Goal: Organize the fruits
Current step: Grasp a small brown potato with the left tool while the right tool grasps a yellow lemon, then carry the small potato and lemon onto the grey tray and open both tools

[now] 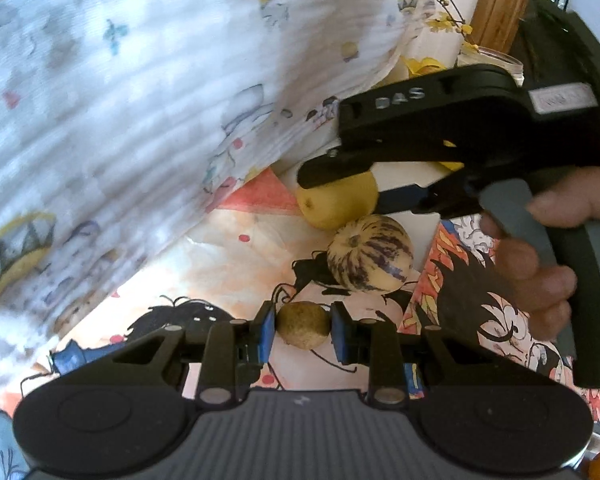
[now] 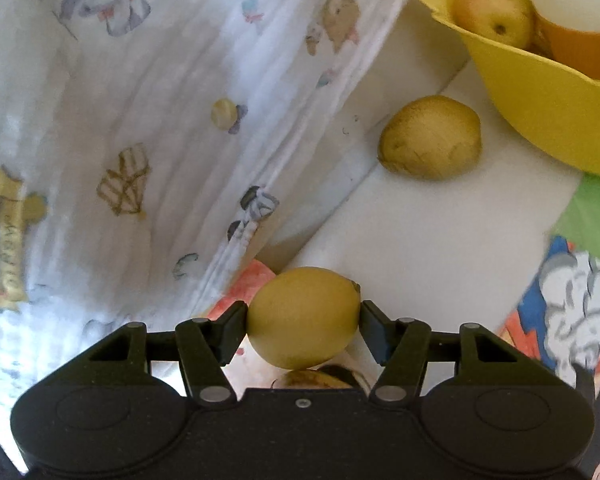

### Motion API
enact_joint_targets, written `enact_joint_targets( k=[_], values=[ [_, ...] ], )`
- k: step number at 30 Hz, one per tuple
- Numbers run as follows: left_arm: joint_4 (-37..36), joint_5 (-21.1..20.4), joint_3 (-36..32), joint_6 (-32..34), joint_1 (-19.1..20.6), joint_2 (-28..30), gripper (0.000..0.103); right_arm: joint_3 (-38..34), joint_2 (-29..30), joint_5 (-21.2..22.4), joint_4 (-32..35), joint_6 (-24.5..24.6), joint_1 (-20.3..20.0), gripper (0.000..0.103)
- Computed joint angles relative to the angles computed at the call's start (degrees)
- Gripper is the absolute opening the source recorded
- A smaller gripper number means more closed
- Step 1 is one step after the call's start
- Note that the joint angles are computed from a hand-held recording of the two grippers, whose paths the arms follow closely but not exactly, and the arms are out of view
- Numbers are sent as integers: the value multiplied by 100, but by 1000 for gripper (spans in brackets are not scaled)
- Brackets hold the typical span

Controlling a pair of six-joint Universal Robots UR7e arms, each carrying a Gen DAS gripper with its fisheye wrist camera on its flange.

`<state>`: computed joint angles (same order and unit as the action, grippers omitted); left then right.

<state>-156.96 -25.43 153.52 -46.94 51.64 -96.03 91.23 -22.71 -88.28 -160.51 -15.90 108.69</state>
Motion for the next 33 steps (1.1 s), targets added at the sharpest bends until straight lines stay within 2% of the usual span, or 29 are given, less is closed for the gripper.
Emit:
enact_joint_targets(
  k=[2, 7, 12, 20, 27, 30, 33],
  values=[
    [301, -44, -35, -180, -21, -115, 32, 95, -89, 52, 0, 73, -37, 62],
    [1302, -67, -111, -717, -164, -461, 32, 364, -191, -196, -203, -27, -62, 62],
    [1584, -88, -65, -939, -252, -614, 32, 621, -270, -262, -449, -147, -80, 62],
    [2417, -103, 15, -1685, -465, -966, 31, 960, -449, -22, -620, 118, -151, 62],
    [3313, -119, -8, -2214, -714, -1326, 31, 1657, -1109, 218, -847, 391, -257, 62],
    [3854, -176, -47, -2442, -902, -1544, 31, 2033, -1414, 283, -1122, 537, -291, 62],
    [4009, -281, -53, -2373, -1036, -1696, 31, 2485, -1781, 312, -1506, 679, -303, 62]
  ],
)
